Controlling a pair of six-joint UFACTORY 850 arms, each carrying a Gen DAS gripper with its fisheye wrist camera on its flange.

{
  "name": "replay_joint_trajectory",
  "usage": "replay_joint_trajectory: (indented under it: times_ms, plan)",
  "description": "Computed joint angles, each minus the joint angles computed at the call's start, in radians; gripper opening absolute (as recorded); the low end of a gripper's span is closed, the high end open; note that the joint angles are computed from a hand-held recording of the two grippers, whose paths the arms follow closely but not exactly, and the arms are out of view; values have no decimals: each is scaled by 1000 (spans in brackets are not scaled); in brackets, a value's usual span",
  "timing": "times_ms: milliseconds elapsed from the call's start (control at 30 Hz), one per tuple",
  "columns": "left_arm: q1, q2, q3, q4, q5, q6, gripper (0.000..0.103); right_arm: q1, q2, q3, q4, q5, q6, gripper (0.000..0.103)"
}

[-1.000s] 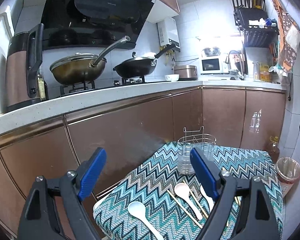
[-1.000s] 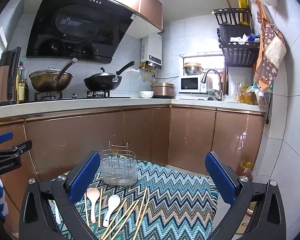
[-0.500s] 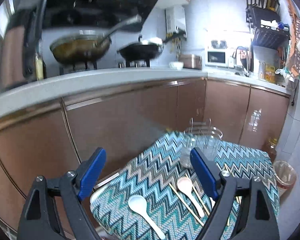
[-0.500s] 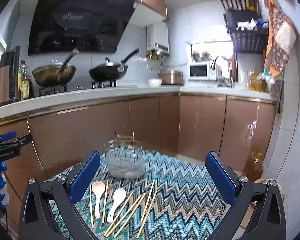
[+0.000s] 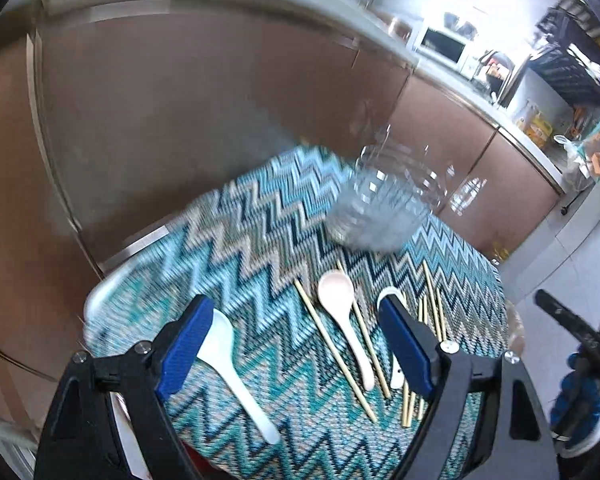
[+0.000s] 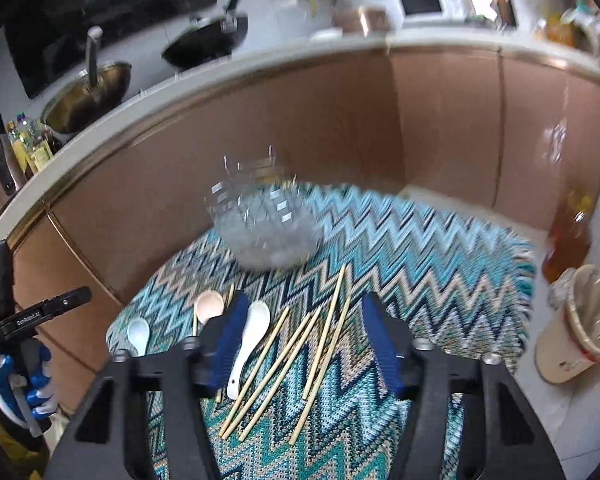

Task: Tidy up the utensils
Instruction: 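Lower the right gripper onto a bamboo chopstick and close on it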

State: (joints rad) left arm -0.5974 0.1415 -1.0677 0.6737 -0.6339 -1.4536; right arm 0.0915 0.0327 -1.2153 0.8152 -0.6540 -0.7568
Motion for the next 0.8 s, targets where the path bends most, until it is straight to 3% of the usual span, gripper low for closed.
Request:
replay_joint_trajectory:
  times_ms: [167,367,567,800]
  plan:
    - [109,-84,-22,-371,112,279,64,20,-154,-122,-63,-108,58,34]
    - [179,-194,-70,-688,98,562,40,49,-273,-220,-142,-158,120,28]
    - [185,-287,-134,-823,49,703,29,54,-345,-280,-191,-183,145,28]
    - [195,-381,-210,-870,-22,731,17,61,-432,-373,-265,-230,223,26]
